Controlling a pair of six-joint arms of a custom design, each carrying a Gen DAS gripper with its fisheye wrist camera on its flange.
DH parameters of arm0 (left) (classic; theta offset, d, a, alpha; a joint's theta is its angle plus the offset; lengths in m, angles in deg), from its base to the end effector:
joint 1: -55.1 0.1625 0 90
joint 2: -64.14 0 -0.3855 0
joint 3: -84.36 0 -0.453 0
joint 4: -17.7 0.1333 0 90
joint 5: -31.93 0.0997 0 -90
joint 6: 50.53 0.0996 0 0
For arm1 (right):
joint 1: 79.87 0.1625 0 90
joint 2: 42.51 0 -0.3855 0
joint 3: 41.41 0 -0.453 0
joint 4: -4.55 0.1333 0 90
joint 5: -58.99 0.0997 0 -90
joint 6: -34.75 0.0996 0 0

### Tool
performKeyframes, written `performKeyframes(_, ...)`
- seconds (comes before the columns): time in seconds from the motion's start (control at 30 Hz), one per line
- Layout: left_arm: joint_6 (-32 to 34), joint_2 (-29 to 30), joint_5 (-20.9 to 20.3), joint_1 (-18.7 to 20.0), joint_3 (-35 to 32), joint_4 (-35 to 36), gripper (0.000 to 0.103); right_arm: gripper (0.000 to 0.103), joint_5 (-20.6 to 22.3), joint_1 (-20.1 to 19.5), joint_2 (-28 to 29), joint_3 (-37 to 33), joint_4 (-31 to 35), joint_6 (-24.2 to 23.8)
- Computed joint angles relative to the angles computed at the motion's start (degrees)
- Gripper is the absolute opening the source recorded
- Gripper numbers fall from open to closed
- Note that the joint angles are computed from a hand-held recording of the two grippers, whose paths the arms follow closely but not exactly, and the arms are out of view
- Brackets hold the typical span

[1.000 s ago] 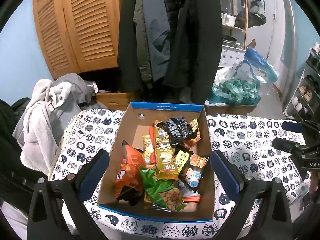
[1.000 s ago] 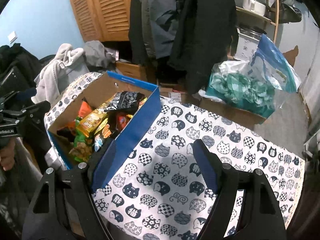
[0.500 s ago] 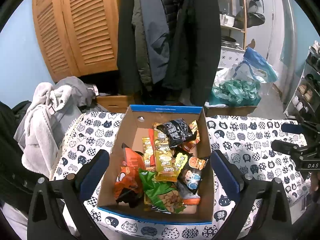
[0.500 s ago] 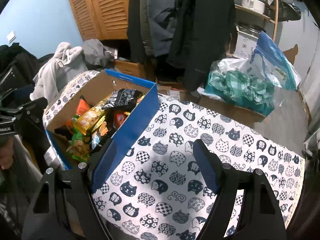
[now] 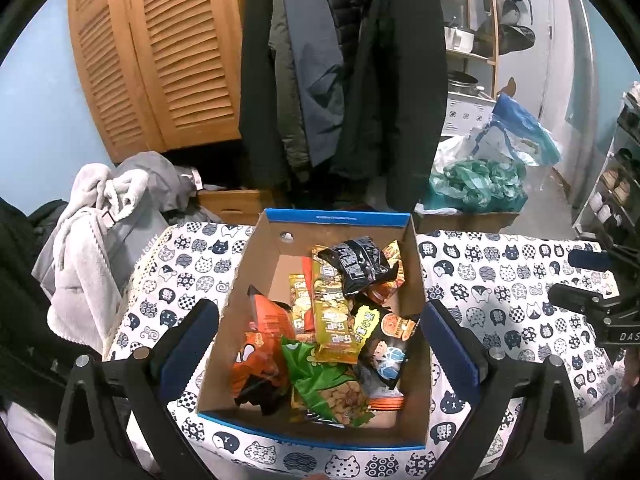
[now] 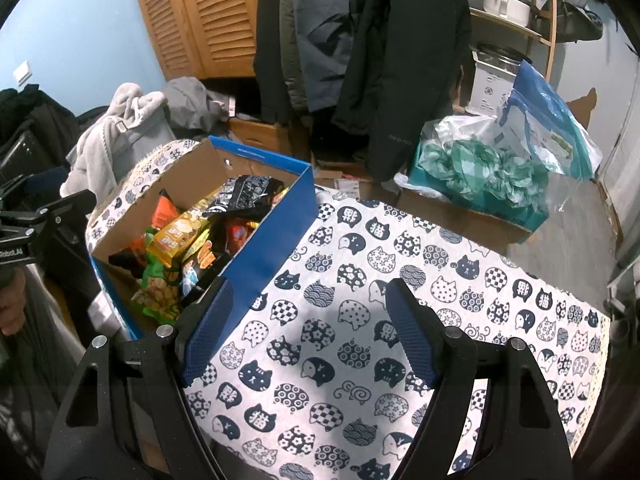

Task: Organize snacks

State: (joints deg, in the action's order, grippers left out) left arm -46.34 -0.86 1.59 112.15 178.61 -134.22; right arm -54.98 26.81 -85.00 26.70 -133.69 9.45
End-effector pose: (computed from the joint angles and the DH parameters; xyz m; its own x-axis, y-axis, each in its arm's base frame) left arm -0.1800 -0.6809 0.3020 -0.6420 -0.0643 -0.7640 0.5061 0.7130 -0.4853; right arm 0.3242 -0.7586 0.1813 -0.7187 -0.4797 0.5034 -0.6328 0.7513 -0.1875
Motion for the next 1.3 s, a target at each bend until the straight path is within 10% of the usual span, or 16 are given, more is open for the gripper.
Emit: performKeyframes(1.3,-0.7,0.5,0.4,-0.1,-0.4,2.0,0.102,0.078,-0.3,0.2,0.1,0.1,0.0,0.3)
